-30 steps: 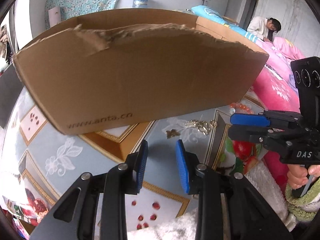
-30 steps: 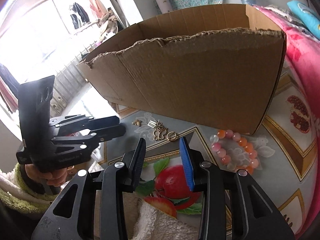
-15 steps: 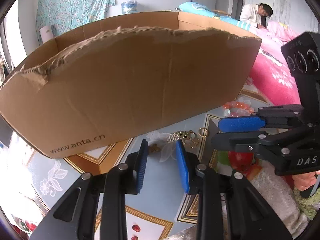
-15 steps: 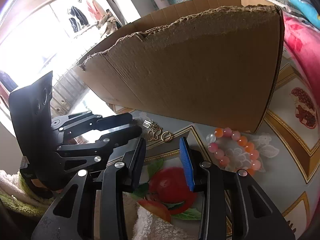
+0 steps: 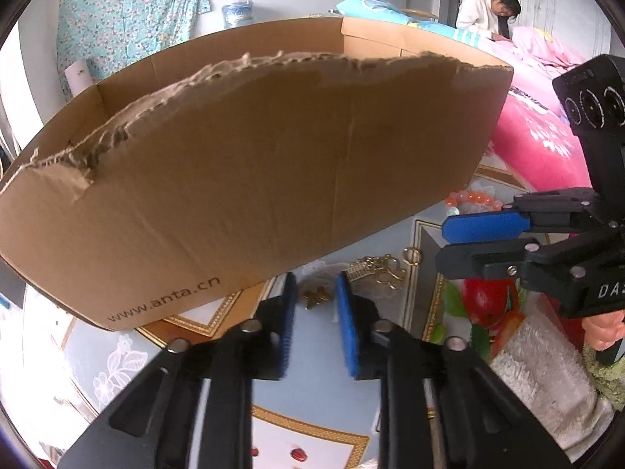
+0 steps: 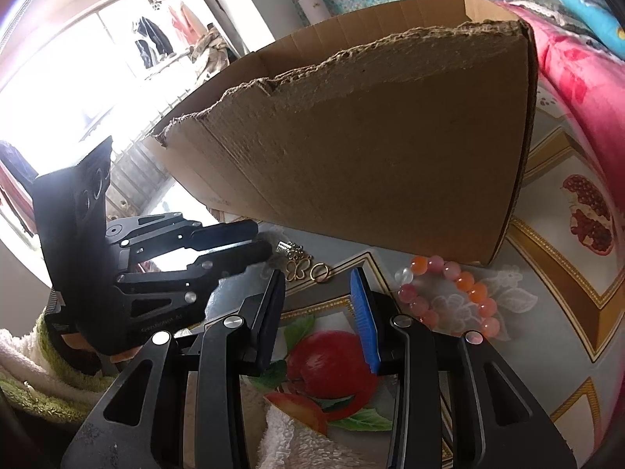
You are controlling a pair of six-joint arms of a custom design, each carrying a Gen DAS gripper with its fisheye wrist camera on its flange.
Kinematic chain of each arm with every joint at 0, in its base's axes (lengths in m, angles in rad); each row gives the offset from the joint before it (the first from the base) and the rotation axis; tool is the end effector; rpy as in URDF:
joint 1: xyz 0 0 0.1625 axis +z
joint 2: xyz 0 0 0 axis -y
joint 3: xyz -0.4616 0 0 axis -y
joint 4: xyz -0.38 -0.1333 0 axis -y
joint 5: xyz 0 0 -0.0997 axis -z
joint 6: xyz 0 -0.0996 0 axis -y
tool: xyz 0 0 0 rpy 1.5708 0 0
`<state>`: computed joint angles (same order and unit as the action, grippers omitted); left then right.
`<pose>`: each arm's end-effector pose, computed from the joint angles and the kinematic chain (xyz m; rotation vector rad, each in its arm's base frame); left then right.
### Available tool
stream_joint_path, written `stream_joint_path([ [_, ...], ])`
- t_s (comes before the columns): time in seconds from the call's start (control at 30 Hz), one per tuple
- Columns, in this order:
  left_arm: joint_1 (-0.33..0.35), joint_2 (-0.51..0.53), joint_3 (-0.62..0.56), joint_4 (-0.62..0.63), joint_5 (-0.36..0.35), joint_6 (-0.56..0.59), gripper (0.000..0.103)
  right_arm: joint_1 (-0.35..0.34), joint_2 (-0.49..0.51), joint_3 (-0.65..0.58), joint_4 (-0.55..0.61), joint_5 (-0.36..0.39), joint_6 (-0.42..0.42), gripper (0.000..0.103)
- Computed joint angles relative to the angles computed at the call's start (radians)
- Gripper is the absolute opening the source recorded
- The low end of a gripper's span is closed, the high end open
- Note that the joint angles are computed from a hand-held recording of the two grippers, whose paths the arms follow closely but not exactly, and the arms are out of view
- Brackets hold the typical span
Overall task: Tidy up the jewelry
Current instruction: 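Move the right gripper down to a small gold ring beside the box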
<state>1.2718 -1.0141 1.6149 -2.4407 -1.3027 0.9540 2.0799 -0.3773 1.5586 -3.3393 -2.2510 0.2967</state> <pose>-0.0474 -0.6959 0.2735 1.5964 2.2926 -0.2368 0.4025 -0.5762 -0.0282 -0.0010 -2.5550 1.0591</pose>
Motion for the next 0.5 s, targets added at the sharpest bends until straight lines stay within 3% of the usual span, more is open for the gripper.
stream_joint_path([
  [0.5,0.015,-0.007,-0.028,0.049,-0.028,0.004,0.012,0.026,0.006,-0.038,0.067,-0.069,-0.028,0.034],
])
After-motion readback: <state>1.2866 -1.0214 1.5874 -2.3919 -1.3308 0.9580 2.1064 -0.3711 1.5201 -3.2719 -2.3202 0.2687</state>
